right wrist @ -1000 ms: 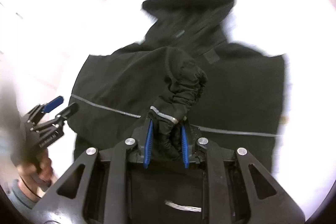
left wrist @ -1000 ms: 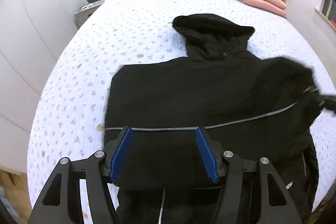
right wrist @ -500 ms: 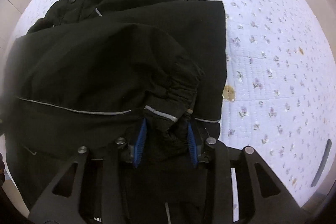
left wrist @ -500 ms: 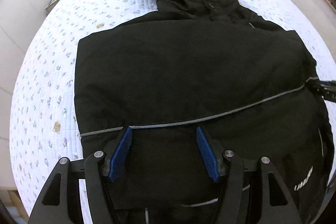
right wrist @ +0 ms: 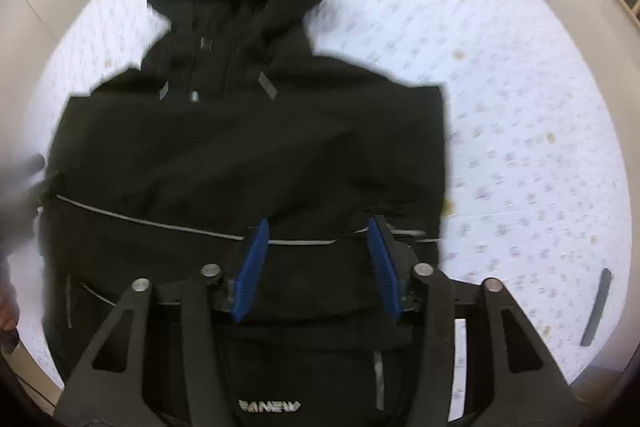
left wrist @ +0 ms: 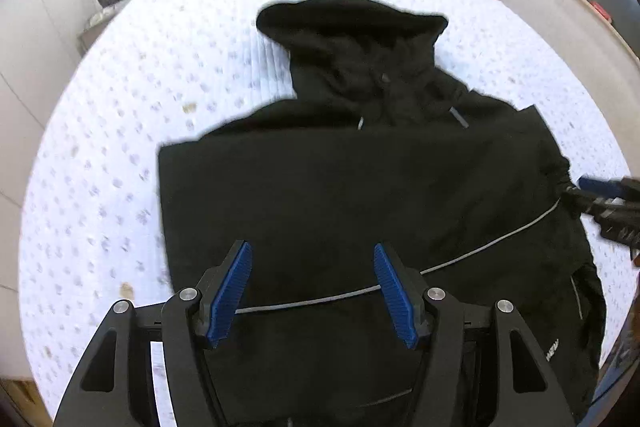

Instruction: Fold large clothes

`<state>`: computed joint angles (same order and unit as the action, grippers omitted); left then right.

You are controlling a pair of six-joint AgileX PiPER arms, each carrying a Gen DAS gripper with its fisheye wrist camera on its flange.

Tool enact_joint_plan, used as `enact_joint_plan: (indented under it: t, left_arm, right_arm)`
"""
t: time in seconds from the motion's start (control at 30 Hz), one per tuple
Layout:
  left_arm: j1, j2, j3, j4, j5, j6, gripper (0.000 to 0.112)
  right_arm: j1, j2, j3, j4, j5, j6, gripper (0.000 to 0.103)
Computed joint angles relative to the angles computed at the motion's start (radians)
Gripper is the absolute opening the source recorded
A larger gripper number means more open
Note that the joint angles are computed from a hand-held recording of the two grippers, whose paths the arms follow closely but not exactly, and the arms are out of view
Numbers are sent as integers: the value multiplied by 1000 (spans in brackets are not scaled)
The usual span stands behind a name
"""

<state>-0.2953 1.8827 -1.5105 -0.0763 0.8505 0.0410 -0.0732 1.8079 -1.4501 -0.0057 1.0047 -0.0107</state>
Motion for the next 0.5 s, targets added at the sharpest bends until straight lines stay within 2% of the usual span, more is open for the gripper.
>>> enact_joint_plan:
  t: [0.1,0.2,0.23,0.27,0.37,0.5]
  left_arm:
    - [-19,32,46,49,-35,-60,65]
    - [-66,11,140,175,-140,-159,66]
    - [-83,12,148,220,-147,-200,66]
    - [-92,16,144,243,-143,-222,66]
    - [-82,44,58,206,-55,-201,66]
    - [-51,30,-84,163,35,-131,66]
  right_arm:
    - [26,52,64,-81,-27,55,37]
    - [14,49,127,-71,-92,31,38]
    - [11,51,127,-68,-92,24,38]
    - [4,56,120,-58,-86,13,38]
    - [-16,86,76,-28,-53,-37,38]
    - [-78,128,-99,80,119,-162,38]
